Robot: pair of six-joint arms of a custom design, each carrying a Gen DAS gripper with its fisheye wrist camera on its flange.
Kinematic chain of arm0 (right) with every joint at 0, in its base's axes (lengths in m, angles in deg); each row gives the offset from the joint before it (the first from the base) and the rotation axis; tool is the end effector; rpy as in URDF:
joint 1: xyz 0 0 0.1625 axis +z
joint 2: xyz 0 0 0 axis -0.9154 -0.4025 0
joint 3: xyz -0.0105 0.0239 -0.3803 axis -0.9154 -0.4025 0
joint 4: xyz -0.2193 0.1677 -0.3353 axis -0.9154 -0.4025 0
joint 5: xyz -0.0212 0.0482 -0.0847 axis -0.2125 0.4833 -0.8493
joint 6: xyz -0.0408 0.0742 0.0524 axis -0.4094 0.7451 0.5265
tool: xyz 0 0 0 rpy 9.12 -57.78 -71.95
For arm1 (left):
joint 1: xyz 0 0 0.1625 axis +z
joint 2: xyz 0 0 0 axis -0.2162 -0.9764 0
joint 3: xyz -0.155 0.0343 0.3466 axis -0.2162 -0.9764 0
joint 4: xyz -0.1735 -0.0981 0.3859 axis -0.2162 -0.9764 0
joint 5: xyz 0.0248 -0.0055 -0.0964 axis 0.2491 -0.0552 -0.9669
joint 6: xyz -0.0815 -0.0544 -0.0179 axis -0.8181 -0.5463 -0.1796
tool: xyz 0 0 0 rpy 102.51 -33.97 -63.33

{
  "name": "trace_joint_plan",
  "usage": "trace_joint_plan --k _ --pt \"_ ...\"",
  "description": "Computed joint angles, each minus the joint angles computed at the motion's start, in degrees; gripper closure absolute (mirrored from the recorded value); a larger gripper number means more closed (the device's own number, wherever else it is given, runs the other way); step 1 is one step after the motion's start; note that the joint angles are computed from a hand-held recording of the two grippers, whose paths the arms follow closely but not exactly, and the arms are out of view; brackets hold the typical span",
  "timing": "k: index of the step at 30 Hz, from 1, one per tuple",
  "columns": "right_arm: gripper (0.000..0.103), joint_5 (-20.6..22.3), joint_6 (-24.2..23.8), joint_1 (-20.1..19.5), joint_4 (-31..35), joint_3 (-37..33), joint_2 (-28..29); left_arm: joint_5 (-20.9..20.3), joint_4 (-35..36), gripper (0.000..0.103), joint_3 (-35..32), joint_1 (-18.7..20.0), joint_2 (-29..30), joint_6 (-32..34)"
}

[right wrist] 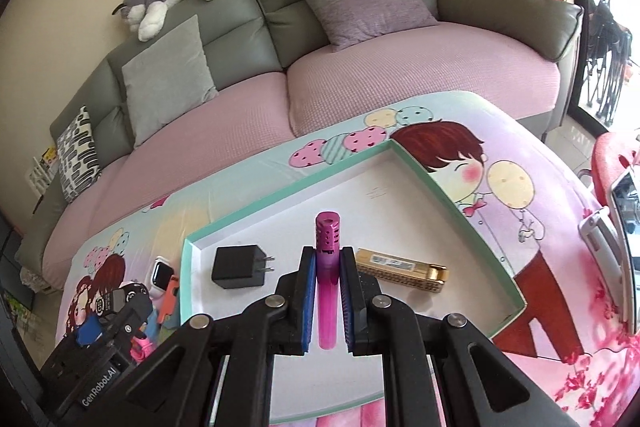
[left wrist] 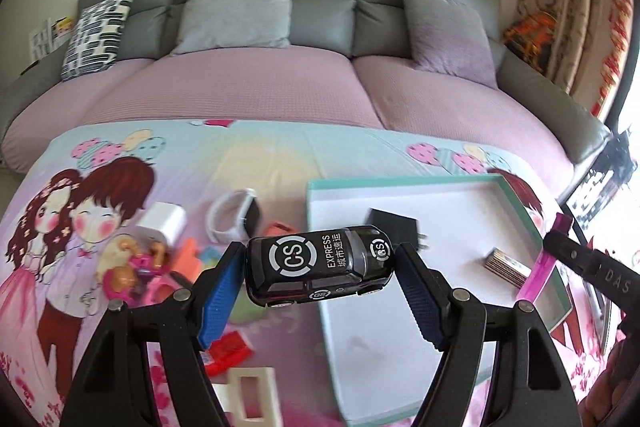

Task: Organize rigid objects
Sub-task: 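Carry both objects to the tray and release the toy car from the left tool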

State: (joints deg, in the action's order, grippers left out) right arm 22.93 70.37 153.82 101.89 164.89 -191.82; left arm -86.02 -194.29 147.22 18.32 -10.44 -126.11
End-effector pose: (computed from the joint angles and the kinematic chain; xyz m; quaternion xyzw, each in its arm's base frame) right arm 0.0901 -0.2688 0.2026 0.0955 -0.9025 0.3511 0.2303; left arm -0.2464 -0.2345 0.0316 0.0332 0.8501 -0.3974 0.3440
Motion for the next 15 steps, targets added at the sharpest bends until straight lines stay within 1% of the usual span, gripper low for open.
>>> trace_joint_plan --k 3,7,10,13,15 --pt "0.090 0.2 -0.1 -1.6 0.2 0.1 -2.0 -0.2 -6.5 0.026 -1.1 1.2 4.6 4.6" --pt "0.090 3.4 -1.0 -1.8 -1.1 0.2 -3.0 -0.5 -13.7 0.026 -2.1 2.4 9.7 9.1" --pt "0.090 3.0 -1.2 -2.6 -1.0 0.0 -2.3 -0.9 -17.7 0.026 -1.9 3.2 11.5 10.7" --pt "0.090 4.1 -1.6 -2.6 -1.5 -0.4 -0.1 -1.1 -20.0 0.026 -1.7 3.9 12.7 11.1" --pt "0.090 3.5 -1.5 -3.6 -1.2 -0.6 0.9 -1.2 -21.8 0.026 -1.3 4.1 13.1 11.6"
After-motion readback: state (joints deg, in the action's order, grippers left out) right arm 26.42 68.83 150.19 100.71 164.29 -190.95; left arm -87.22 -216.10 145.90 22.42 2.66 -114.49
